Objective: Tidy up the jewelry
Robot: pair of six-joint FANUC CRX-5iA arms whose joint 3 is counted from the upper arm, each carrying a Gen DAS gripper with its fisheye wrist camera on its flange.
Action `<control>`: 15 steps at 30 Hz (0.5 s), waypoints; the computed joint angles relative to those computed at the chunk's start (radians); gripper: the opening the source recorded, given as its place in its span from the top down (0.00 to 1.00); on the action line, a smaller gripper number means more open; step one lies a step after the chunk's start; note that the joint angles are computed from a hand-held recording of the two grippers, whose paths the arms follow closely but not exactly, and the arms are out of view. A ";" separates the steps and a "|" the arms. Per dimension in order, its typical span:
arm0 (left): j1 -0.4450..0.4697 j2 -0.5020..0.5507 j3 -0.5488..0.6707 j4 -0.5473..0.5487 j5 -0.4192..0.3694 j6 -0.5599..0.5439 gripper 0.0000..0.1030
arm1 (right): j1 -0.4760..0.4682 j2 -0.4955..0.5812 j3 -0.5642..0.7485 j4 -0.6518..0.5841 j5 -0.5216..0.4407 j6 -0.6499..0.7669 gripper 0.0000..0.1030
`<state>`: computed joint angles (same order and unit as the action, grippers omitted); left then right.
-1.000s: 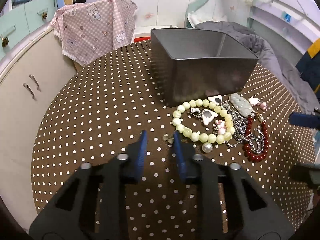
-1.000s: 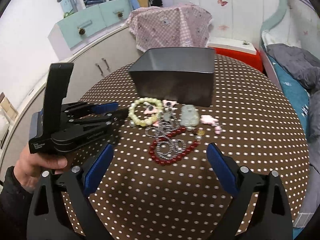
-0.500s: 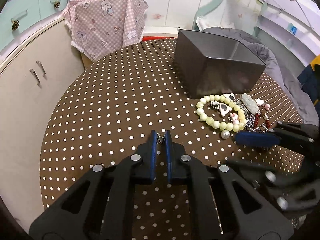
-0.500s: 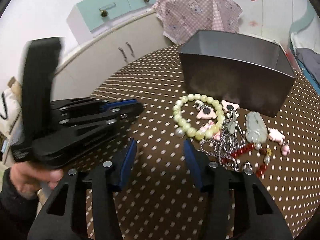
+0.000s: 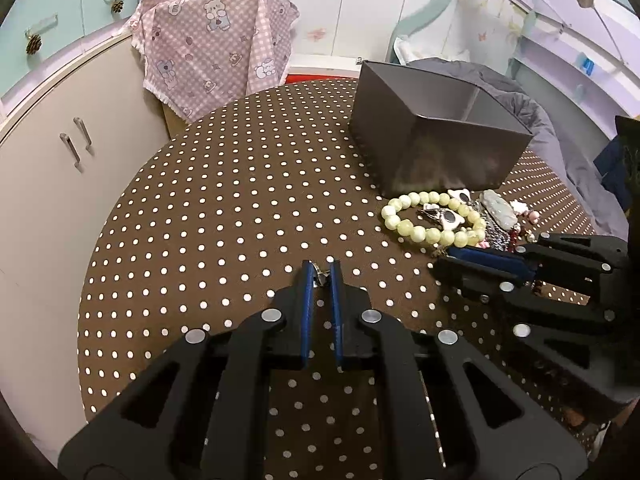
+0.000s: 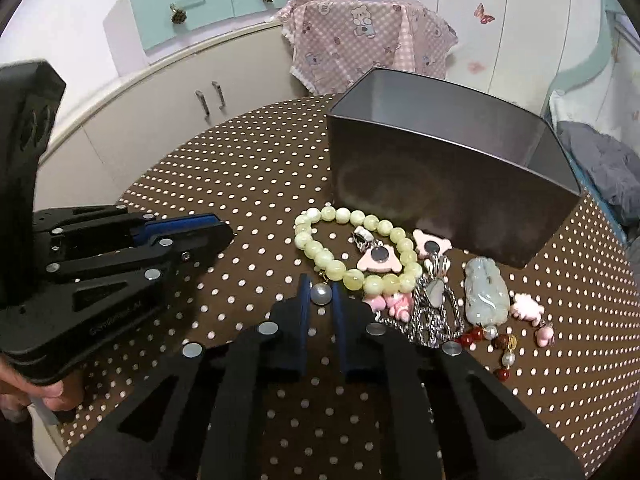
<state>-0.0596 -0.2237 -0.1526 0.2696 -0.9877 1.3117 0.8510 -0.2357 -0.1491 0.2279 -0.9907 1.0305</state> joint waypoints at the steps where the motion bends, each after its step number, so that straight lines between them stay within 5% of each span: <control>1: -0.002 -0.008 -0.006 0.002 0.005 0.001 0.92 | 0.004 -0.016 -0.009 -0.007 0.003 0.003 0.91; 9: 0.005 -0.063 -0.034 0.014 0.017 -0.012 0.92 | -0.015 -0.122 -0.004 -0.124 0.019 0.063 0.91; 15: 0.017 -0.101 -0.022 0.069 0.038 -0.038 0.92 | -0.019 -0.172 0.016 -0.091 0.027 0.066 0.91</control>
<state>-0.0421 -0.3244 -0.1744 0.3387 -0.9494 1.2735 0.8318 -0.4079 -0.1328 0.1372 -0.9633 1.0962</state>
